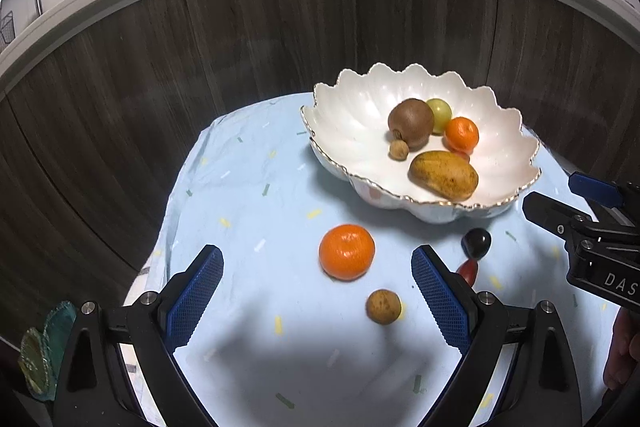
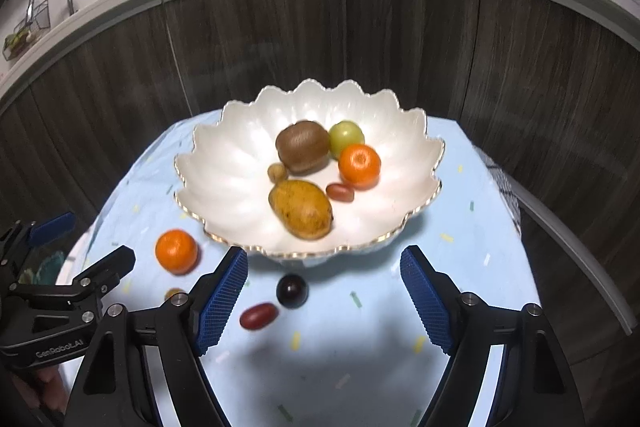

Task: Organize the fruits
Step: 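Move both tools back from the bowl toward the remaining fruit, then lower the right tool onto the dark plum while the left tool approaches a brown fruit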

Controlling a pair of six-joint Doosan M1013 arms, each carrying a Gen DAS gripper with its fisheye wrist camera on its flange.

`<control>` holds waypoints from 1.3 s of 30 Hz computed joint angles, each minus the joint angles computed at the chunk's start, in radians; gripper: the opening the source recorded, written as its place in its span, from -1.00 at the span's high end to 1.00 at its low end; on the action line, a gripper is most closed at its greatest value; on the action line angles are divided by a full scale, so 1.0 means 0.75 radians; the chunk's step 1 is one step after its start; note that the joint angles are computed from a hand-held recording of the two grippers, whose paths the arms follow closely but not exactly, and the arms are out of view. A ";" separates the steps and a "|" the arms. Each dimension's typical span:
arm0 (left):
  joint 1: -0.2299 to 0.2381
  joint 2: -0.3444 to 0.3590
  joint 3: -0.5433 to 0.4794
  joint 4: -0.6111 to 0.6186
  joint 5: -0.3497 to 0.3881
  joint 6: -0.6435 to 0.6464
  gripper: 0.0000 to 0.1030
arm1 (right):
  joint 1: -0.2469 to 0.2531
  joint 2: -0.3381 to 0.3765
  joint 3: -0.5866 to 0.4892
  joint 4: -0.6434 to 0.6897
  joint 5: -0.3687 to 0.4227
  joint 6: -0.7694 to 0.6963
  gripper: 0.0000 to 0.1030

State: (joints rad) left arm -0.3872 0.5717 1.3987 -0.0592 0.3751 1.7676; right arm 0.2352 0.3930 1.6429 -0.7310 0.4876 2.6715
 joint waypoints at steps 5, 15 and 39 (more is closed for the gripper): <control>-0.001 -0.001 0.020 -0.017 -0.026 -0.013 -0.87 | -0.005 0.008 0.010 0.074 -0.022 -0.052 -0.51; -0.010 0.000 0.056 -0.007 -0.045 -0.021 -0.86 | -0.022 0.026 0.011 0.238 -0.086 -0.231 -0.40; -0.035 0.035 0.039 0.019 0.011 -0.030 -0.41 | -0.054 0.101 -0.046 0.589 -0.111 -0.499 -0.11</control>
State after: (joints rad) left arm -0.4133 0.5982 1.4276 -0.0450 0.3837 1.7448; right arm 0.1950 0.4686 1.6084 -0.2890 0.4046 2.2970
